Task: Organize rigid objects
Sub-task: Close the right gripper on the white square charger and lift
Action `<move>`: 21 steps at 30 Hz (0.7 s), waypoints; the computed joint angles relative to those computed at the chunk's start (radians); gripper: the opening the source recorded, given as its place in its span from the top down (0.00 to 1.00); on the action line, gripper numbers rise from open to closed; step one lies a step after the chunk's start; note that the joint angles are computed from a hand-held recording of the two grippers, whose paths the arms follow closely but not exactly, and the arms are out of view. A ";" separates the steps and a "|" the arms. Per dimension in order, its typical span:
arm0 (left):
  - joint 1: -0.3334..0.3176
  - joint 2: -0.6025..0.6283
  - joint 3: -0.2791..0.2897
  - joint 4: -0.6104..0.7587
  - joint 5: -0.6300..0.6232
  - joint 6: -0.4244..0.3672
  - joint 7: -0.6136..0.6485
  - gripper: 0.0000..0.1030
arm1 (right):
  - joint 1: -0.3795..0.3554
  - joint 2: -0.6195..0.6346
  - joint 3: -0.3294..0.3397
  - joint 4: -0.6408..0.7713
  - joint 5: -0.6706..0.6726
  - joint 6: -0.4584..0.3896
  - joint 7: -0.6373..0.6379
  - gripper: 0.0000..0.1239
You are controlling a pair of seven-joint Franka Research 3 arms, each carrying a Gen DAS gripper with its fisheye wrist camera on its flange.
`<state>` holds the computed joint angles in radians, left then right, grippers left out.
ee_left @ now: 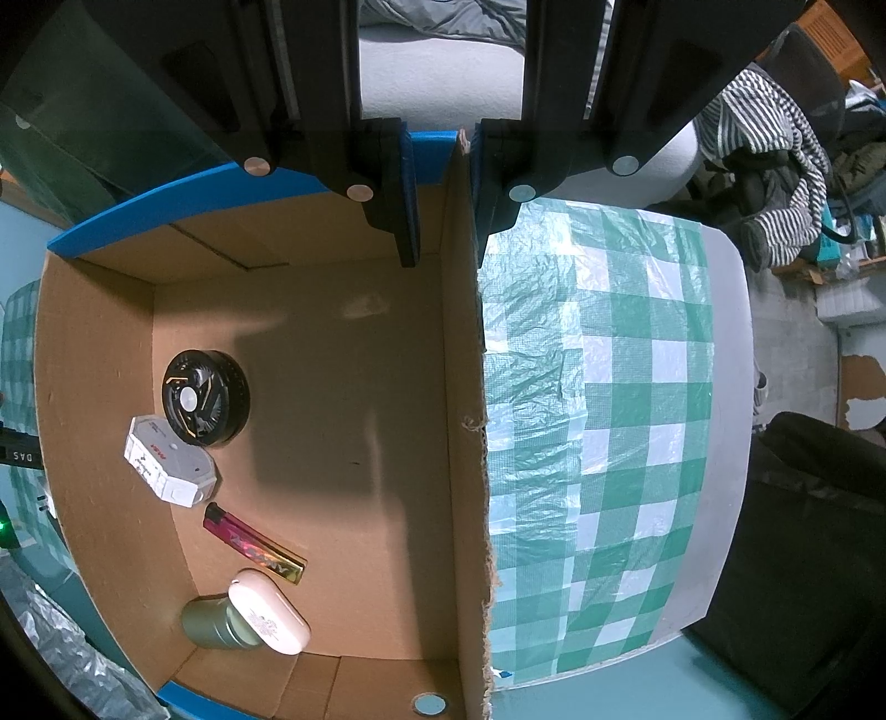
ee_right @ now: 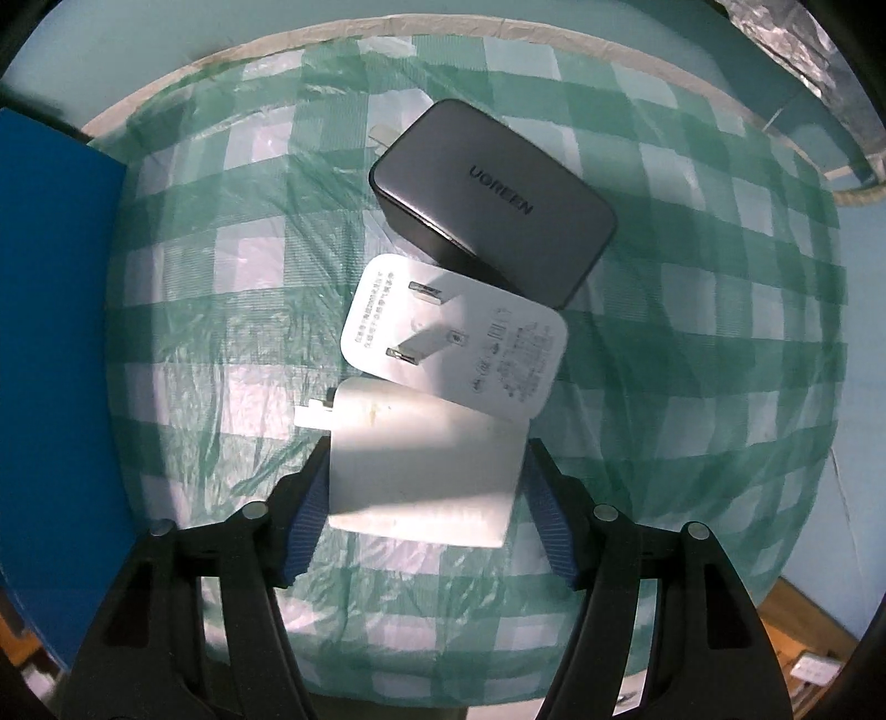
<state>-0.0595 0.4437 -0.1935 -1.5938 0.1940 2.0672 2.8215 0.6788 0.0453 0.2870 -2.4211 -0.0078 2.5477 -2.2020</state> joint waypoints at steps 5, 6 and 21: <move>-0.001 0.004 0.000 0.006 0.002 -0.004 0.000 0.85 | -0.005 0.005 0.000 0.000 0.027 -0.008 -0.035 0.52; -0.001 0.005 0.000 0.006 0.003 -0.004 0.000 0.85 | -0.008 0.011 -0.001 0.010 0.030 -0.015 -0.045 0.53; -0.003 0.004 0.000 -0.001 0.009 0.011 -0.005 0.85 | -0.019 0.032 -0.011 0.192 -0.108 -0.178 -0.034 0.54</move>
<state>-0.0624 0.4474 -0.1938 -1.5952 0.2026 2.0783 2.8169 0.6593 0.0772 0.2757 -2.2288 -0.1153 2.3696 -2.2359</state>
